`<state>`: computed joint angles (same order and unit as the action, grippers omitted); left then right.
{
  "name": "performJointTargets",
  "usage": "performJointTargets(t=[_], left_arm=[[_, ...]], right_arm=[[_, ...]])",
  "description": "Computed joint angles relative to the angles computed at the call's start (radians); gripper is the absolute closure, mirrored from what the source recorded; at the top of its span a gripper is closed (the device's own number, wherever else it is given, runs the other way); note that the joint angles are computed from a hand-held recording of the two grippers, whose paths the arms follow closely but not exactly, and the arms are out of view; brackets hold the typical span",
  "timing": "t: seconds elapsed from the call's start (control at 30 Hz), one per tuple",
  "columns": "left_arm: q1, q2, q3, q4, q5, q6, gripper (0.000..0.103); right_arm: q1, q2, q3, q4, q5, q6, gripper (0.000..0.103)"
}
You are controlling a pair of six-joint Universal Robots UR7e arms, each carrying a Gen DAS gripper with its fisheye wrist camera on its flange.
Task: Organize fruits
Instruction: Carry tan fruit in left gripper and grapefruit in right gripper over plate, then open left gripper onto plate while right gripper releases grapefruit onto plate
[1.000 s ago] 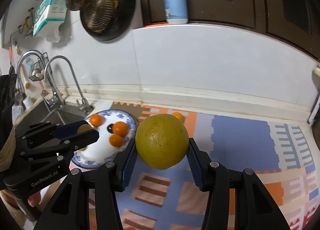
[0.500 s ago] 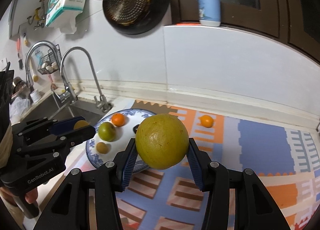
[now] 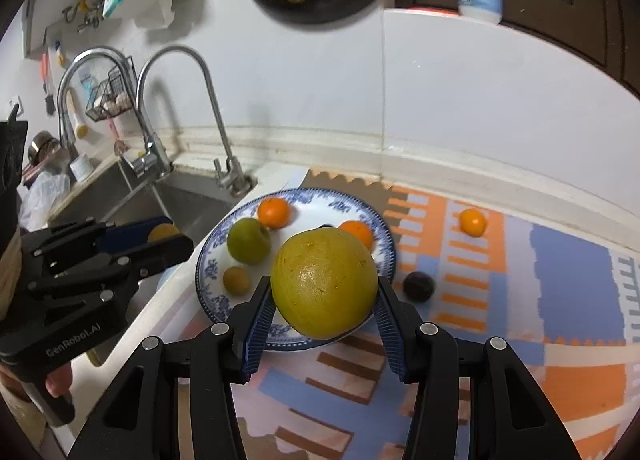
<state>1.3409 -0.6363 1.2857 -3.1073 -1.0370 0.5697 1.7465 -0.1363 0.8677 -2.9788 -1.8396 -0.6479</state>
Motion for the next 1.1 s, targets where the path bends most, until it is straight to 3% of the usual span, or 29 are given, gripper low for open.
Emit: performJointTargets(t=[0.5,0.73,0.83,0.9,1.1], left_arm=[[0.051,0.076,-0.165,0.165,0.02,0.024,0.075],[0.047,0.089,-0.199,0.207,-0.019,0.035,0.075],[0.044,0.1,-0.218,0.216,-0.03,0.038,0.075],[0.041,0.105,-0.223,0.214,-0.03,0.041,0.064],[0.028,0.103,-0.203,0.18,-0.019,0.062,0.053]], right_arm=[[-0.002,0.187,-0.314,0.231,-0.064,0.043,0.053],[-0.004,0.238,-0.428,0.3,-0.072,0.068,0.051],[-0.003,0.217,-0.381,0.229,-0.066,0.05,0.036],[0.0,0.198,-0.341,0.165,-0.074,0.033,0.036],[0.0,0.154,-0.258,0.045,-0.112,0.024,0.036]])
